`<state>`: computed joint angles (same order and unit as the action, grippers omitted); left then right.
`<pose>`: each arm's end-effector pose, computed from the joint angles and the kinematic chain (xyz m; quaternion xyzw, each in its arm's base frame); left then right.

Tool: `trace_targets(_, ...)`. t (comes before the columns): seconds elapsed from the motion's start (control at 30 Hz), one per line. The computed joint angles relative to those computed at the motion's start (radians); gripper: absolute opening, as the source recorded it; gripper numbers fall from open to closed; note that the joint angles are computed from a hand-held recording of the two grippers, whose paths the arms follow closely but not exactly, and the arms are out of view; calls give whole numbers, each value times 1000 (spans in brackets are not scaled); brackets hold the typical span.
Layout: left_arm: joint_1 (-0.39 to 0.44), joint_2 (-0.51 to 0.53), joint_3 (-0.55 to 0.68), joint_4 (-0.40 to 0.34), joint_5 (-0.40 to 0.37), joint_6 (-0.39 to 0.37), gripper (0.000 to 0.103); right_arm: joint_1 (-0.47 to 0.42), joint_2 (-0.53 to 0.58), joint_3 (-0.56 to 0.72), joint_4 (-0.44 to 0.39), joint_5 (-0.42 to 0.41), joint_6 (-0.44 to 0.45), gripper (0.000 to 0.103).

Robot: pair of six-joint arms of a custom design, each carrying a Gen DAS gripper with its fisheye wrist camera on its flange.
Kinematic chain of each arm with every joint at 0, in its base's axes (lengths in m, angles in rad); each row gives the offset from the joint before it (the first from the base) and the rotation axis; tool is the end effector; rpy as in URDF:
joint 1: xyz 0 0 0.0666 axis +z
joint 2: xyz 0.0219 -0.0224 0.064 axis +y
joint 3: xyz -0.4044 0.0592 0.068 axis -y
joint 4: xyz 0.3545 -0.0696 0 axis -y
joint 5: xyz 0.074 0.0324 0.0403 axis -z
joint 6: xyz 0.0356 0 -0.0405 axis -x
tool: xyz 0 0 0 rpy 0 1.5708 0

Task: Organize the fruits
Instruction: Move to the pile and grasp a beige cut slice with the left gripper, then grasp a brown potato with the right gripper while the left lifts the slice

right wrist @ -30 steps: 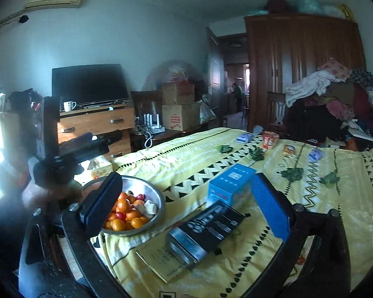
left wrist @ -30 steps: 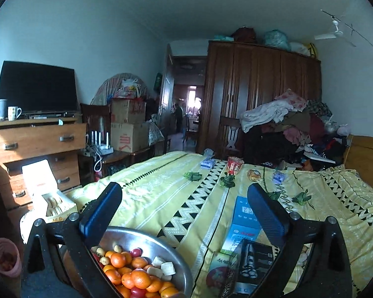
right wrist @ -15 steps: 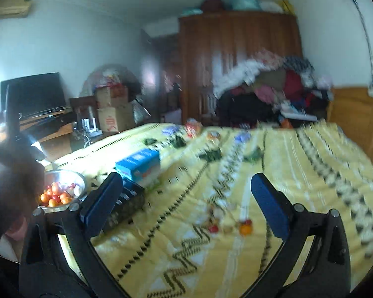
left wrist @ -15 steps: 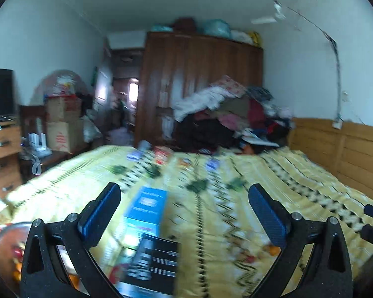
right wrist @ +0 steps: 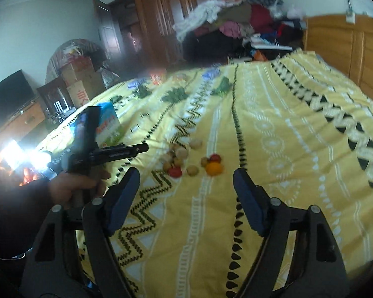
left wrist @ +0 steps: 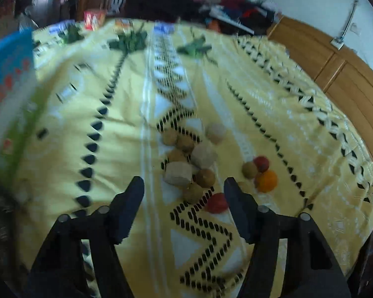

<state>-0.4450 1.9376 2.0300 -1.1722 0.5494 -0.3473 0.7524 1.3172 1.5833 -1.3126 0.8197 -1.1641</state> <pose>0.5627 -0.2894 0.4243 0.4211 0.8359 -0.2742 0.2208 0.2935 0.2386 0.5472 0.2822 0.8460 -0.0268 0.4515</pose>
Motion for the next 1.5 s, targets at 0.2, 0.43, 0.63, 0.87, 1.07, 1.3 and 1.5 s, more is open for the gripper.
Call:
trace_targets(0.2,-28,63,14,31,-39,9,66,-61,-40,-96,76,-93,24,78)
trace_targets(0.43,-34,104,71,-4,-16,-3,33,-124,-43,-155,181,-185,88,63)
trace_targets(0.63,7,26,1,43,32,7,33,-253,-18,-203,271,-298,168,50)
trace_targets(0.87,57,-13,-41,39,70,-8,33,-378,59,-184,303,-425,184,50)
trace_targets(1.07,73,12,-32,22,73,20,33,-369,85,-150,324,-462,251,50)
trace_targets(1.3,86,0,-44,30,139,15,33,-414,190,-103,349,-552,324,48)
trace_targets(1.5,100,-38,-69,59,179,-19,33,-424,230,-109,360,-536,341,40)
